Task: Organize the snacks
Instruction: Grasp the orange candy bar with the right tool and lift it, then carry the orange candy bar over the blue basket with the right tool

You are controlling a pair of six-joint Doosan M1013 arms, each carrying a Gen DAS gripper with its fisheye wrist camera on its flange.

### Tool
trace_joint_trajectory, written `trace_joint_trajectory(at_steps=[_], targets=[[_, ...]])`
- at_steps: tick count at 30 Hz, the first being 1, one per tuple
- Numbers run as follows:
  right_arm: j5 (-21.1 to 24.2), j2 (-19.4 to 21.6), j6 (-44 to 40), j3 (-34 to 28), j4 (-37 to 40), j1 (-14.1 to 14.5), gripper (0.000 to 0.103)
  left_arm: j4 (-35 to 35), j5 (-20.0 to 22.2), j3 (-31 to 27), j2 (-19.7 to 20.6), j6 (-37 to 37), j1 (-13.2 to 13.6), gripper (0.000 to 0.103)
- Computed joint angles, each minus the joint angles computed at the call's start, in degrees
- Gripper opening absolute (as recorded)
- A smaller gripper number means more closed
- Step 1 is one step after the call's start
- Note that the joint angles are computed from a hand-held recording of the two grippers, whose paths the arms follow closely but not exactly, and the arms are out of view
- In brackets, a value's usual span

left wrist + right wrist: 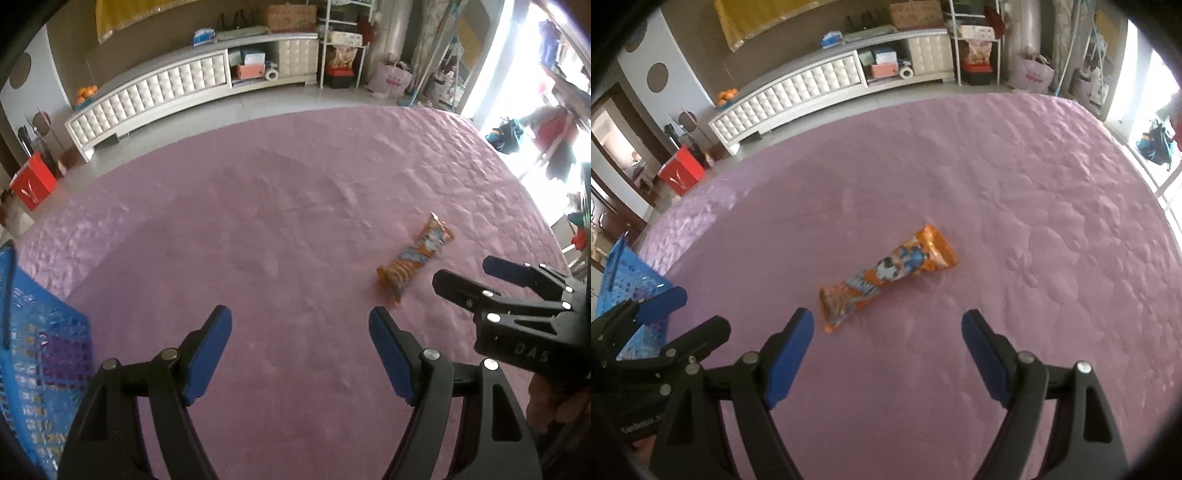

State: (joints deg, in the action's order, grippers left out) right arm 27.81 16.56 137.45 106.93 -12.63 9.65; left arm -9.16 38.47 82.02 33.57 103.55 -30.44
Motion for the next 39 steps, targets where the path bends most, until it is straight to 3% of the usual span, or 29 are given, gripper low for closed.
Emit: trace_joint_trajectory(at_steps=[10,12,16,18,19,21,31,39], targets=[[0.47,3.42,-3.42,-2.88,1.34,-1.23,0.085,1.60,1.66,-5.18,3.98,-1.67,0.23,0.075],[0.53,3.97,-6.50,-3.27,3.06,-1.41,0.072,1.73,1.76,-5.57,4.26,-2.36,0.42,0.075],[1.16,4.65,-11.48,-3.80,5.82,-1.40,0.056,2.59,1.73,-5.78,4.52,-2.82,0.54,0.075],[0.49,4.52,-12.79,-3.66,5.91,-1.15,0.038,2.22,1.97,-5.67,4.47,-2.36,0.69,0.075],[0.34,4.38,-13.16,-3.57,5.66,-1.01,0.036,2.20,1.96,-5.57,4.41,-2.32,0.71,0.075],[-0.15,3.92,-12.30,-3.19,3.99,-0.63,0.022,2.19,1.78,-5.08,3.97,-2.23,0.83,0.075],[-3.26,-0.96,-8.05,-1.25,-1.78,0.99,0.020,-1.74,-2.78,0.74,-2.00,0.22,1.68,0.075],[-2.15,-5.07,0.89,-1.90,-11.91,5.39,0.020,-6.96,-7.90,6.36,-9.05,5.59,2.86,0.075]])
